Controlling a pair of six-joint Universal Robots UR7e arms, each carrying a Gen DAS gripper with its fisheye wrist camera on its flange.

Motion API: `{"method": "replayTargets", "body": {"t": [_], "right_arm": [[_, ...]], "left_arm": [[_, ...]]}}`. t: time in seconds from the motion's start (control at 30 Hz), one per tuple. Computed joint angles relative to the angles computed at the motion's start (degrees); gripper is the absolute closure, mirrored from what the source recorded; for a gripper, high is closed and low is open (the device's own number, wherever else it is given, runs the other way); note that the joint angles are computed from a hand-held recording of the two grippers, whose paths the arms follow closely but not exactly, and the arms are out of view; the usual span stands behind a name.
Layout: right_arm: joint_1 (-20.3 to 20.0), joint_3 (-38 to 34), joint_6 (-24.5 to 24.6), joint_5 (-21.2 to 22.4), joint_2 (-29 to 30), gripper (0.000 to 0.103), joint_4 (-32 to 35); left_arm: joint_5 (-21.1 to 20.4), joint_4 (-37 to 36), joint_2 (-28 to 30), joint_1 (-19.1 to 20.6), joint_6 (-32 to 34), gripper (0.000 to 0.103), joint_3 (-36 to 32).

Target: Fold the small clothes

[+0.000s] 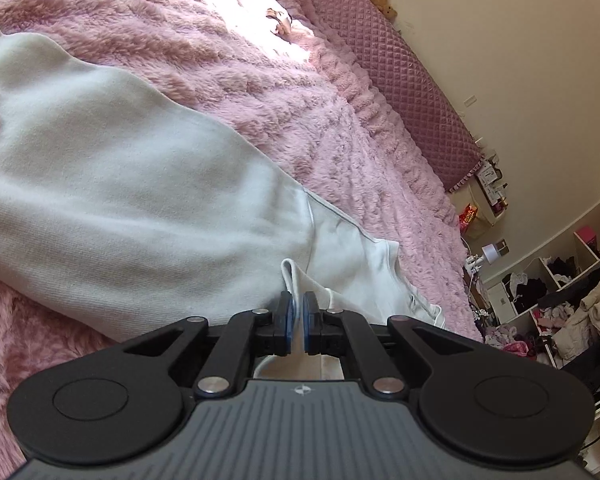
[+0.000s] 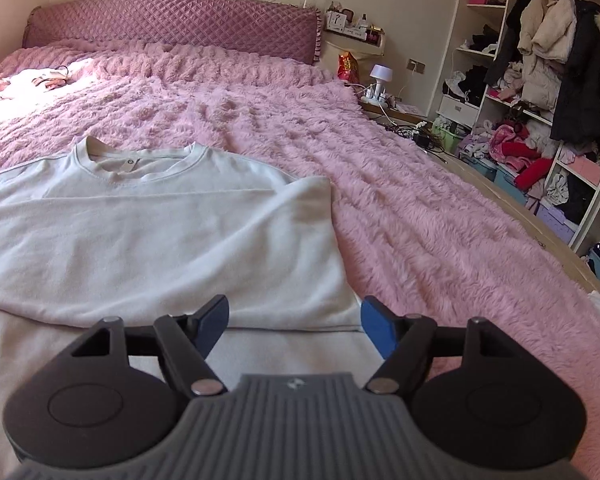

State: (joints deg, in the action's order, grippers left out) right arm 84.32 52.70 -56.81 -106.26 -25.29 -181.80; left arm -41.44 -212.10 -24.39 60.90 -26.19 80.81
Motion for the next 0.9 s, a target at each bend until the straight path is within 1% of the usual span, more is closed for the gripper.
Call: {"method": "replayTargets", "body": {"t": [0.07,0.1,0.13,0.2,0.23,0.27,0.3,0.33,0.37,0.4,0.43,0.5,0.57,0.67,0.73,0.77,0.8,0.83,0.9], "right_arm": [[-0.08,-0.62,-0.46,2.3,0.28,0.031,0.64],[-0.01,-1.55,-0.32,3.48,0.64,0.031,1.85],[0.07,-2.29,0.28,4.24,0.76,0.031,3.73],[0.28,-4.11,1.49,4.9,1.09,0.031,8.41],[0.44,-4.83,1.7,4.55,1.41,0.031,9.63],[0.64,-5.66,1.66,3.76,1.9,0.031,10.55],[0.86,-6.41,1.61,2.69,2.47,0.031,11.11],[0.91,-6.59,1.98,2.35,2.65,0.031,11.35],[0.9,-6.45,2.52,2.48,2.52,0.031,11.61],[0.77,-5.93,3.48,2.89,2.11,0.031,12.07],[0.71,-5.67,4.1,2.92,1.88,0.031,12.49],[0.54,-5.26,4.71,3.0,1.57,0.031,13.12],[0.4,-4.8,4.68,3.19,1.3,0.031,13.31],[0.33,-4.25,4.85,3.2,1.01,0.031,13.35],[0.36,-4.07,5.36,3.04,0.85,0.031,13.99],[0.31,-3.86,5.44,3.03,0.66,0.031,14.23],[0.32,-3.73,5.39,2.96,0.59,0.031,14.25],[0.3,-3.42,5.1,3.02,0.42,0.031,14.11],[0.27,-3.36,4.8,2.98,0.42,0.031,13.96]], "left_arm": [[0.5,-4.19,1.32,-0.91,5.52,0.094,-1.83],[0.72,-6.21,2.14,-1.28,8.51,0.09,-3.06],[-0.27,-7.62,2.72,-1.37,11.15,0.086,-4.08],[-2.94,-5.87,3.24,-0.98,12.52,0.083,-5.81],[-4.51,-3.78,3.23,-0.52,11.7,0.083,-6.4],[-3.84,-1.01,3.31,-0.46,10.26,0.083,-7.2],[-0.76,3.42,3.59,-0.5,8.13,0.083,-8.55],[2.69,5.46,4.15,-0.84,6.81,0.083,-9.74],[4.47,5.1,4.62,-1.01,6.26,0.083,-10.28],[4.96,3.4,4.76,-0.98,5.98,0.083,-9.9],[4.93,2.7,4.45,-0.89,5.41,0.083,-8.95],[5.64,4.47,3.57,-0.58,2.88,0.082,-7.52],[5.22,5.26,3.02,-0.1,1.1,0.082,-6.65],[5.02,5.47,3.09,0.31,0.25,0.082,-6.99],[6.03,6.94,3.16,0.09,-0.9,0.081,-7.73],[6.31,6.36,3.23,-0.08,-0.88,0.081,-7.81],[7.05,4.93,3.57,-0.4,0.01,0.076,-8.12],[8.81,3.65,4.04,-0.95,1.41,0.068,-8.61],[11.03,2.36,4.46,-1.5,2.81,0.059,-8.92]]}}
